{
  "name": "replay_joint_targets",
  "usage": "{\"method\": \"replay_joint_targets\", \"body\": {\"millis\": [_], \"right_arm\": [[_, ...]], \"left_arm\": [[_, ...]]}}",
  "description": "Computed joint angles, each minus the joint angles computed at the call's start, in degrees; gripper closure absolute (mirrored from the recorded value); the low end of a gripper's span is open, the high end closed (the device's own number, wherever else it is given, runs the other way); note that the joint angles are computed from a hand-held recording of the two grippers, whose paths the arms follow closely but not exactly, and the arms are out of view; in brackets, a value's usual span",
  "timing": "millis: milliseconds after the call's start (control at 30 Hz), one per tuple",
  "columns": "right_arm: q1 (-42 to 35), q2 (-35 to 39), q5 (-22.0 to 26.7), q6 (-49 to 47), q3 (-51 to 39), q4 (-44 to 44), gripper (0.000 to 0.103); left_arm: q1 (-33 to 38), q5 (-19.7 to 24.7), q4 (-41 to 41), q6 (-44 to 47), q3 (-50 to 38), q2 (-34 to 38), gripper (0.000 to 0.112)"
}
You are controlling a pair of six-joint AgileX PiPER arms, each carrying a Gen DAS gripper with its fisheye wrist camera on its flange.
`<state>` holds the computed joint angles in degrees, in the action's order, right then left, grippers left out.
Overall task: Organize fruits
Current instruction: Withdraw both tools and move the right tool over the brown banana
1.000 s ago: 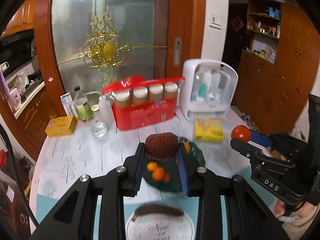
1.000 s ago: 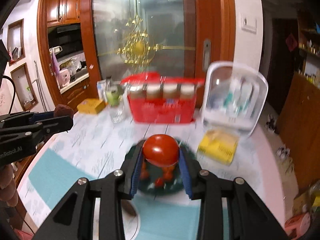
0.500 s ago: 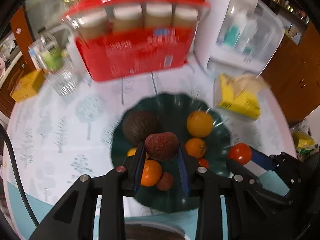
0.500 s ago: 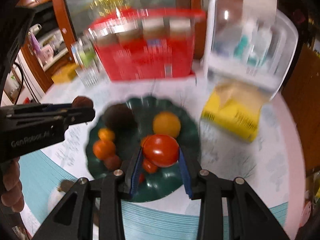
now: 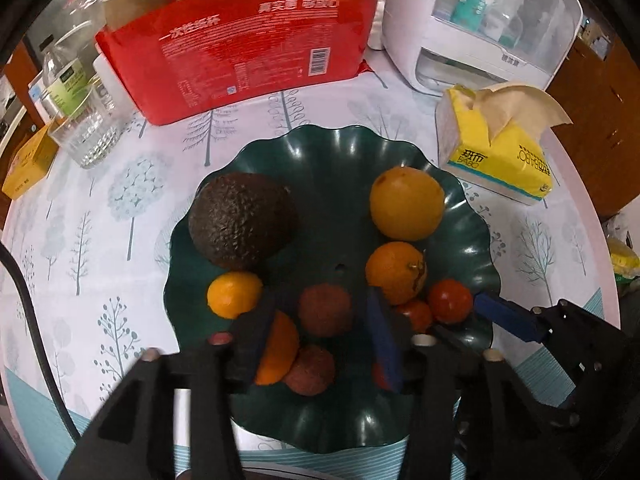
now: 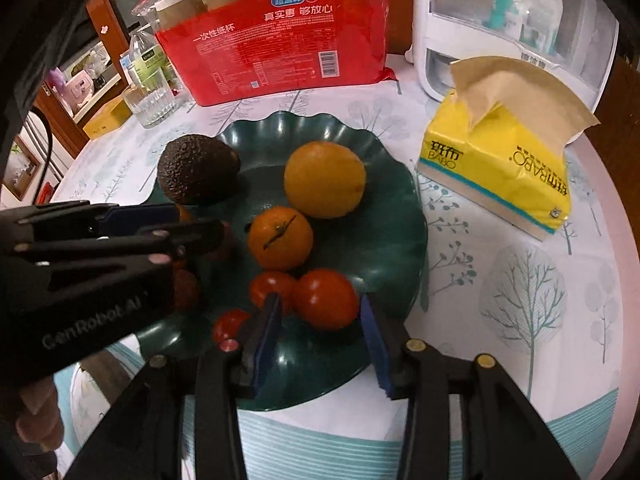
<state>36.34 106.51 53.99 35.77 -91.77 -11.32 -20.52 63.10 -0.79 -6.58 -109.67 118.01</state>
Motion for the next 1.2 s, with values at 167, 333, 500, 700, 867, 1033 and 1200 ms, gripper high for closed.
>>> {"method": "replay_joint_targets", "body": {"millis": [167,333,500,700,867,1033,1200], "right_arm": [[1.15,-0.9,0.19,1.25,0.34,-1.27,0.058],[1.94,-1.89,-0.12,2.05,0.49,-1.36,0.058],[2.78,-3.1,0.67,3.32,0.49,-1.03,0.058],[7.29,-6.21,2.22,7.61,1.31,-5.21,0.058],[11.71,-8.86,3.38,10.54,1.84,-7.74,0.058],[16.14,-9.37,4.7,11.67,0.38,-9.07,0.058],[19.88,-7.56,5.84,11.23,-2.78,-9.23,0.058]], "left_arm": [[0.74,-1.78,0.54,0.47,3.24,-3.06,0.039],[1.13,-2.4,1.72,0.07,6.71,-6.66,0.031],[2.2,-1.59,1.97,0.05,9.19,-10.25,0.027],[4.13,-1.98,2.93,1.02,15.12,-17.27,0.023],[6.86,-3.32,3.45,2.46,21.64,-25.66,0.014],[11.05,-4.7,1.85,5.1,28.57,-33.97,0.01],[14.73,-8.02,2.26,5.25,37.07,-41.75,0.01]]}}
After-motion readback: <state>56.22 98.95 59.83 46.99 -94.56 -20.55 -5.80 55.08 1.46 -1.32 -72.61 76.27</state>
